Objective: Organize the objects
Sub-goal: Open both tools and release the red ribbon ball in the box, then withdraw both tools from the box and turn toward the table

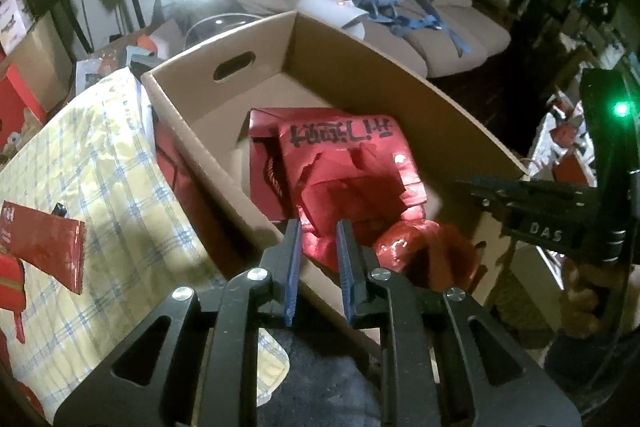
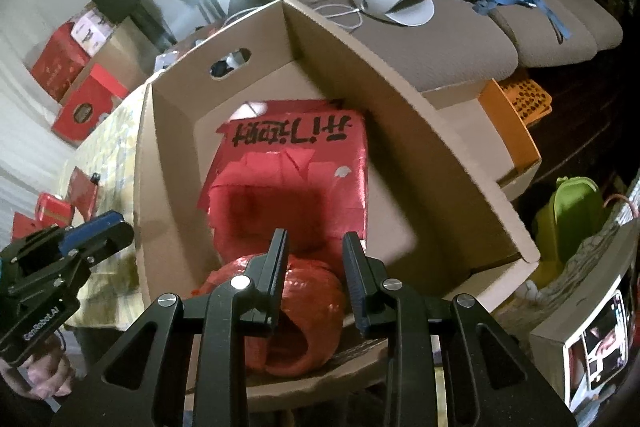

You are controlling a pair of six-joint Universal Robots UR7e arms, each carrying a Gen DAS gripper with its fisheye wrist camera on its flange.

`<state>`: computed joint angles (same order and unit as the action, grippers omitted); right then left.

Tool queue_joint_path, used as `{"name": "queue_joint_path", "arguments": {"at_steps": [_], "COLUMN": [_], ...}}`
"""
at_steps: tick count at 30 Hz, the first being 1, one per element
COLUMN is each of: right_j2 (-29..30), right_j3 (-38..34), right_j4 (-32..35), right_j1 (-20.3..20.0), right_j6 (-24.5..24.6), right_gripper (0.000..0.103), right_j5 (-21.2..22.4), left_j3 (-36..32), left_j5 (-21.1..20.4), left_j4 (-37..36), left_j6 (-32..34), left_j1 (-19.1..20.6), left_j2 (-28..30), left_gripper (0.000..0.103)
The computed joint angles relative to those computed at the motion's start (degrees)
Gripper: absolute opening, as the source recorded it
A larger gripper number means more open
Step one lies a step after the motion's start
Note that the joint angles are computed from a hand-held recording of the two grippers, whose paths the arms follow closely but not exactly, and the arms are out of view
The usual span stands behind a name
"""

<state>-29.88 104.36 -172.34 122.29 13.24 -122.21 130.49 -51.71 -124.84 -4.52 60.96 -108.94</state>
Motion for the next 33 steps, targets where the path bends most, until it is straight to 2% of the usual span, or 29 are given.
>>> {"name": "queue_joint_path", "arguments": {"at_steps": [3, 6, 11, 13, 15, 20, 22, 25, 27, 29, 30, 31, 33], "right_j2": [0.2, 0.4, 0.6, 0.8, 1.0, 1.8, 1.9, 1.8, 1.9, 1.9, 1.9, 2.0, 2.0], "right_j3": [-0.4, -0.7, -1.2, -1.6, -2.0, -3.2, -3.0, -2.6, -2.7, -2.7, -2.8, -2.9, -2.9], "right_j4": [0.3, -0.1, -1.8, -2.0, -2.0, -2.6, -4.8, -7.2, -8.2, -9.1, -9.5, -10.0, -10.5], "right_j1": [0.4, 1.3, 3.0, 3.7, 4.3, 5.9, 6.2, 6.5, 7.1, 7.5, 7.7, 8.0, 8.3], "right_j6": [-0.1, -0.3, -1.3, -1.8, -2.2, -3.0, -4.0, -5.0, -5.2, -5.4, -5.5, -5.8, -6.5], "right_gripper": [0.029, 0.029, 0.033, 0.033, 0.034, 0.043, 0.043, 0.045, 0.047, 0.054, 0.056, 0.061, 0.066], "right_j5": [-0.4, -1.4, -3.0, -3.5, -3.8, -5.5, -4.8, -3.2, -3.8, -4.2, -4.3, -4.4, -4.5], "left_j3": [-0.2, -0.3, -0.8, -1.0, -1.1, -1.1, -1.1, -1.0, -0.9, -0.8, -1.0, -1.7, -2.9], "left_j5": [0.6, 1.4, 2.5, 2.7, 2.7, 2.7, 2.7, 2.8, 2.9, 3.1, 3.5, 3.7, 2.4], "left_j4": [1.1, 1.4, 1.7, 1.5, 1.2, 0.5, 0.6, 1.1, 1.2, 0.9, 1.6, 4.1, 7.3], "left_j6": [-0.3, -0.7, -1.3, -1.3, -1.0, -1.0, -0.6, 0.2, 0.2, 0.4, -0.1, -1.6, -3.0], "left_j1": [-0.7, -1.3, -2.0, -2.2, -2.5, -3.0, -3.1, -3.2, -3.4, -3.5, -3.7, -4.0, -4.2], "left_j2": [-0.8, -1.7, -3.6, -4.1, -4.7, -6.1, -6.6, -7.4, -8.2, -9.0, -9.3, -9.6, -10.2], "left_gripper": [0.017, 0.024, 0.026, 0.033, 0.033, 0.036, 0.040, 0.041, 0.043, 0.049, 0.056, 0.060, 0.062]}}
